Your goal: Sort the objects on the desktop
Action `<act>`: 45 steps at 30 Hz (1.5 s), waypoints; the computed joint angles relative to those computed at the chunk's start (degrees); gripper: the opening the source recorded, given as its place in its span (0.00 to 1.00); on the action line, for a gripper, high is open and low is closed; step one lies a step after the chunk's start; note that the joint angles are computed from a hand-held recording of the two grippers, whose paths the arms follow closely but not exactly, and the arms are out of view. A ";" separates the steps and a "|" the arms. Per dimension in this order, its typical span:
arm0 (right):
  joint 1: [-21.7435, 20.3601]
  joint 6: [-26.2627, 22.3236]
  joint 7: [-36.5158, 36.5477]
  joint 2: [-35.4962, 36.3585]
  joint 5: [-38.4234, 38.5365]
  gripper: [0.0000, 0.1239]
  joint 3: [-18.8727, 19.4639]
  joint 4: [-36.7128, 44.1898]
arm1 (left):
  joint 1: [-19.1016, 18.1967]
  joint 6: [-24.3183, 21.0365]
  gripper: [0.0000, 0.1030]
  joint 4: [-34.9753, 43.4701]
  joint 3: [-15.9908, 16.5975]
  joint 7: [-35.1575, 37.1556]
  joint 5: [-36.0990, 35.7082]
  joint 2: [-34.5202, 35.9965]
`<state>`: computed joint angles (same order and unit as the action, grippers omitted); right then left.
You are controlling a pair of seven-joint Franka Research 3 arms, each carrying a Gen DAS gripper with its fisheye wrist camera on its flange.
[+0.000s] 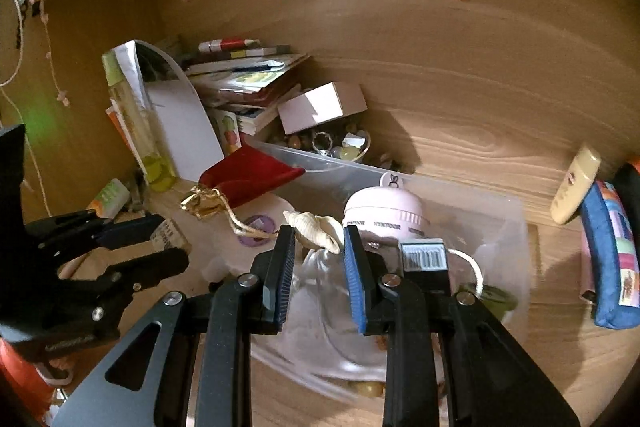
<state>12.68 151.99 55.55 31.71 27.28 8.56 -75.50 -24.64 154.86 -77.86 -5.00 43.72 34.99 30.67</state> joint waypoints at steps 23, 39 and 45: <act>0.57 5.63 -1.24 0.71 -1.64 0.28 0.36 -0.96 | -1.20 1.50 0.44 -1.55 1.59 -1.30 1.39 -1.16; -1.54 14.57 -6.62 -8.52 4.97 0.54 2.99 -13.03 | -3.98 -2.41 0.75 -7.95 2.74 -21.40 22.25 -8.73; -4.61 18.35 -14.69 -14.22 14.36 0.67 6.15 -20.31 | -2.50 -2.04 0.85 -10.10 0.27 -24.75 23.79 -10.84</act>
<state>8.07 170.35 40.86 17.49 41.63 14.71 -95.81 -27.14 152.81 -87.96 -4.72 18.97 58.77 19.83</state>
